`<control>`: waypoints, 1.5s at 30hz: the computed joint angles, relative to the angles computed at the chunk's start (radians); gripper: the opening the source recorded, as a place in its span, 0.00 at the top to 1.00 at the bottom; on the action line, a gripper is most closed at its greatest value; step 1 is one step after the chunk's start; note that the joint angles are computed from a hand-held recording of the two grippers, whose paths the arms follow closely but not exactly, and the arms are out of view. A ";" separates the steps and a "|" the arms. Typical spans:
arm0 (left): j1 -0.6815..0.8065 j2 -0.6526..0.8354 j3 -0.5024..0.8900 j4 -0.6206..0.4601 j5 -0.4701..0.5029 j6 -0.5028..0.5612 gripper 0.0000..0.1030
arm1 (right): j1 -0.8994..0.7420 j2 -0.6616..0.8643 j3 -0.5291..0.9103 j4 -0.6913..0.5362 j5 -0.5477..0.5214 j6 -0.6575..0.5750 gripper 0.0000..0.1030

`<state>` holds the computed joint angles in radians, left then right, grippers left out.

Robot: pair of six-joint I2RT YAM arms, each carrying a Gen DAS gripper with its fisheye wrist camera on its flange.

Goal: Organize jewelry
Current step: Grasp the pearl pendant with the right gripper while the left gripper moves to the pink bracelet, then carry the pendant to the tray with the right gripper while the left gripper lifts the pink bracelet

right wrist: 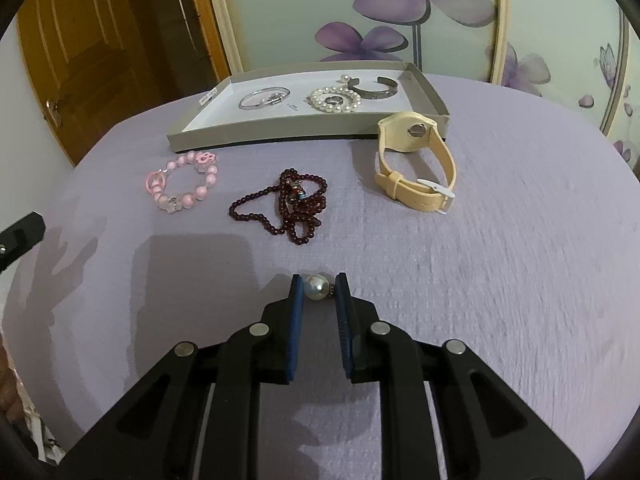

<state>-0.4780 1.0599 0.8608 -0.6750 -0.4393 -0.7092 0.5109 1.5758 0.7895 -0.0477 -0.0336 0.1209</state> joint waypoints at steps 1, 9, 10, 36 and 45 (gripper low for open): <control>0.008 0.005 0.000 0.008 0.010 0.006 0.06 | -0.008 -0.006 -0.003 -0.001 -0.007 0.002 0.84; 0.082 0.154 0.060 0.103 0.082 0.083 0.07 | -0.073 -0.040 -0.004 -0.014 -0.063 0.005 0.84; 0.098 0.179 0.072 0.116 0.101 0.089 0.11 | -0.081 -0.043 -0.001 -0.017 -0.072 0.005 0.84; 0.208 0.597 0.343 0.106 0.189 0.194 0.79 | -0.143 -0.039 0.050 -0.045 -0.159 -0.008 0.84; 0.207 0.482 0.271 0.129 0.219 0.210 0.80 | -0.132 -0.088 0.049 -0.043 -0.165 0.004 0.84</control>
